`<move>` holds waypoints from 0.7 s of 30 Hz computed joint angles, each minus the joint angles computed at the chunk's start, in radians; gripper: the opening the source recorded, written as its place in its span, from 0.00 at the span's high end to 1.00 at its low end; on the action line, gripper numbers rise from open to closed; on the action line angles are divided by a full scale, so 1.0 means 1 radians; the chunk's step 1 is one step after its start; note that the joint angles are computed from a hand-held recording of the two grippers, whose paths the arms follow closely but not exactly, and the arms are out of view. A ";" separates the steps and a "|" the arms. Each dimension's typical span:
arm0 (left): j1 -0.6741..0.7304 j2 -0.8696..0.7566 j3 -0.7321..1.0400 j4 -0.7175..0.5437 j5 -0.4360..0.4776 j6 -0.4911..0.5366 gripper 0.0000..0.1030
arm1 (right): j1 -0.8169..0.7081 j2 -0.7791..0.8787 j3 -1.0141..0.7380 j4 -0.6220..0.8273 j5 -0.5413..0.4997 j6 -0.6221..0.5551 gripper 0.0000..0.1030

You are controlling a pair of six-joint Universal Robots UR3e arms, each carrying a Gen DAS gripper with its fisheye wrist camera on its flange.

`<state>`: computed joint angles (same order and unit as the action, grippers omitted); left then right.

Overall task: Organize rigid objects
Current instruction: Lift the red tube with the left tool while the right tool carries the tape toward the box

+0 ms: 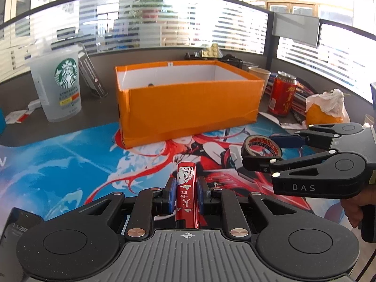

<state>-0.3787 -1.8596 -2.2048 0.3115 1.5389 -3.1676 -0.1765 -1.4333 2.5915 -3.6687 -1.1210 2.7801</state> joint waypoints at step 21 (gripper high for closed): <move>0.043 0.009 0.032 -0.012 -0.040 0.004 0.84 | 0.018 -0.017 -0.026 -0.011 -0.013 0.042 0.49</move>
